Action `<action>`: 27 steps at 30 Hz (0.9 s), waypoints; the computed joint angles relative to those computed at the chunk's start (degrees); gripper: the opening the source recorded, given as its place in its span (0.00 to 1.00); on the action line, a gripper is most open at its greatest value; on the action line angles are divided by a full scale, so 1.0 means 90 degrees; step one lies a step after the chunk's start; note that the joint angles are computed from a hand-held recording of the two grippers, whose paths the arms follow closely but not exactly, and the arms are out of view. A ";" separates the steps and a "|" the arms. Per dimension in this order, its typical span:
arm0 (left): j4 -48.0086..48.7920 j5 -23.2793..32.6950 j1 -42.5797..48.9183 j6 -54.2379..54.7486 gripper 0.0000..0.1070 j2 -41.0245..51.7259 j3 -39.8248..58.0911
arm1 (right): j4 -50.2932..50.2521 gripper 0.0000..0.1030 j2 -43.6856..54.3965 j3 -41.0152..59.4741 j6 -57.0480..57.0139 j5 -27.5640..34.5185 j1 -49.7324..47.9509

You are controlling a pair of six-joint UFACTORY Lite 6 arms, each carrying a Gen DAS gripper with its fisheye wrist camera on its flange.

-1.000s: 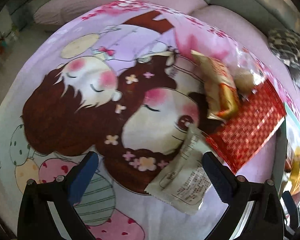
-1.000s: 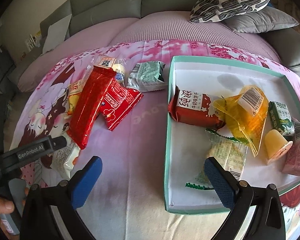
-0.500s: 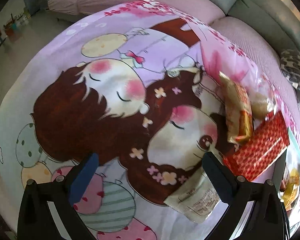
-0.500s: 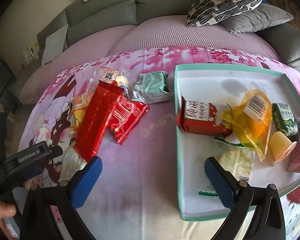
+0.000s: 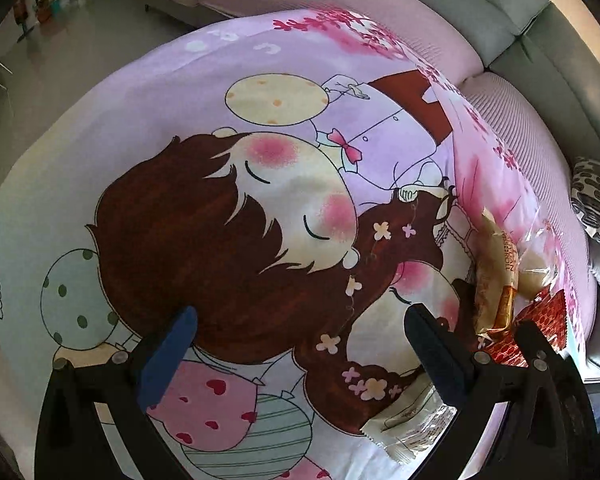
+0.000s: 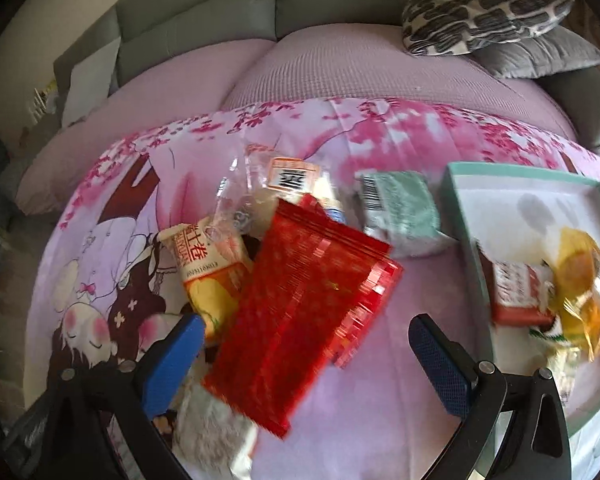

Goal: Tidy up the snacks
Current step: 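Move both tools back over the snack pile beside the tray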

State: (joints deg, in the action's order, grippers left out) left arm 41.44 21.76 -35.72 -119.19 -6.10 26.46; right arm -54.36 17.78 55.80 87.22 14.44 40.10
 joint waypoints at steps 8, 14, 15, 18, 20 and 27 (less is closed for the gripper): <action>0.0001 -0.0129 0.0018 0.0054 0.96 0.0106 0.0084 | 0.0143 1.00 0.0147 -0.0173 -0.0258 0.0302 -0.0159; 0.0082 -0.0263 -0.0594 -0.0164 0.96 0.1032 0.0944 | -0.0969 0.99 -0.0552 -0.1188 0.0428 0.0210 -0.0304; 0.0095 -0.0310 -0.0655 -0.0148 0.96 0.1144 0.1066 | -0.1084 0.98 -0.0622 -0.1278 0.0457 0.0270 -0.0256; 0.0126 -0.0412 -0.0752 0.0014 0.96 0.1475 0.1398 | -0.1216 0.98 -0.0802 -0.1503 0.0517 0.0205 -0.0167; 0.0033 -0.0454 -0.0772 0.0239 0.96 0.1678 0.1614 | -0.1438 0.97 -0.0906 -0.1643 0.0740 0.0040 -0.0132; 0.0224 -0.0951 -0.0637 0.0100 0.96 0.1848 0.1685 | -0.1794 0.95 -0.0744 -0.1707 0.1128 -0.0422 -0.0308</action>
